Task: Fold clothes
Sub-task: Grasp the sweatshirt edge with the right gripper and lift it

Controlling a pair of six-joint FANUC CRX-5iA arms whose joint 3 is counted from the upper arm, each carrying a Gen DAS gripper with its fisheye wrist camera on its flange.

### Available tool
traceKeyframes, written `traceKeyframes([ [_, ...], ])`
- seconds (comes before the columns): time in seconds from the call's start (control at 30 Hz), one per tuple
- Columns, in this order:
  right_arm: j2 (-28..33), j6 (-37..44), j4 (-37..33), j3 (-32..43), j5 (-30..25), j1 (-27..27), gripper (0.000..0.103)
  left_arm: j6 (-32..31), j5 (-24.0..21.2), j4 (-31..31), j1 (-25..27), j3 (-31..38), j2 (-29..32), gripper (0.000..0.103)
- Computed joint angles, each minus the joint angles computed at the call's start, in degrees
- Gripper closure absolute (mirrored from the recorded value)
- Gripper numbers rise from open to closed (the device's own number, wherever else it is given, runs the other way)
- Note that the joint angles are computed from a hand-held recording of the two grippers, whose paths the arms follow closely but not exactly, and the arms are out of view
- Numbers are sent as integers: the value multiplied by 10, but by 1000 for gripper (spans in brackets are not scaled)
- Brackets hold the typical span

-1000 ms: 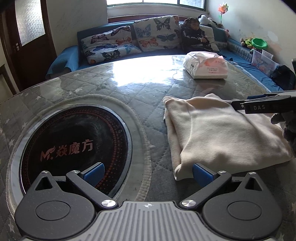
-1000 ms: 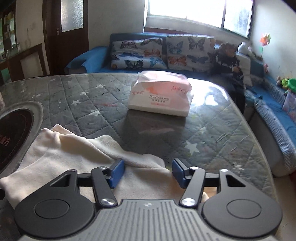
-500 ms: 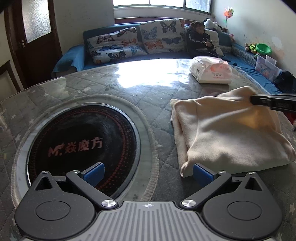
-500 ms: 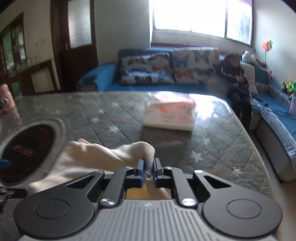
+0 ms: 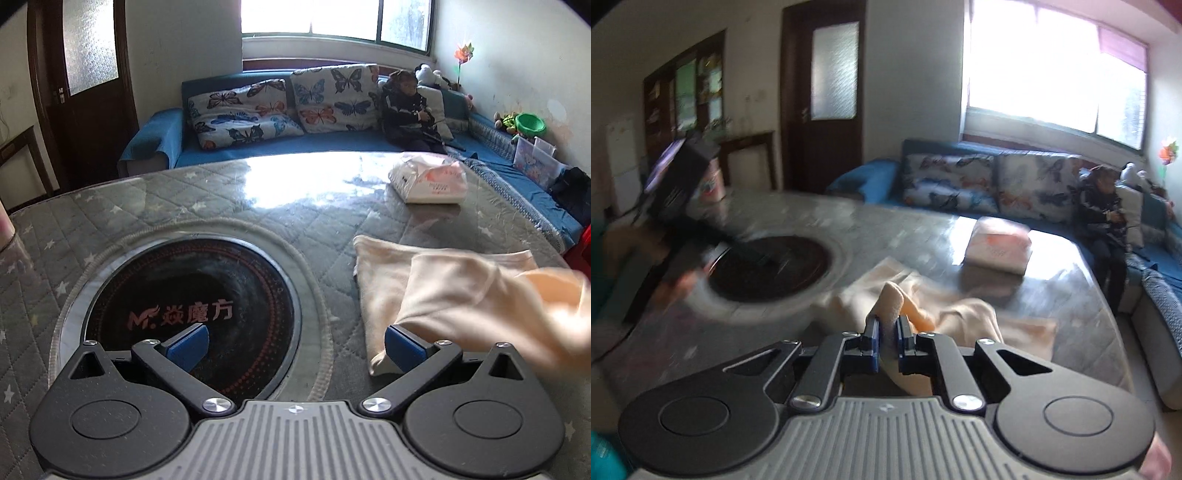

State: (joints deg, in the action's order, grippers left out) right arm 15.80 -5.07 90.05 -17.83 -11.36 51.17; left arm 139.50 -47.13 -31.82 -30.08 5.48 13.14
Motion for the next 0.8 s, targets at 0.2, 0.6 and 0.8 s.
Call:
traceKeyframes([
  [0.2, -14, 282, -323, -5, -49, 92, 95, -50, 49, 41, 1, -4, -1, 0],
  [0.6, -49, 306, -398, -19, -40, 90, 89, -186, 97, 149, 12, 84, 80, 0],
  [0.8, -30, 182, -270, -13, -56, 51, 78, -270, 86, 223, 29, 111, 128, 2],
])
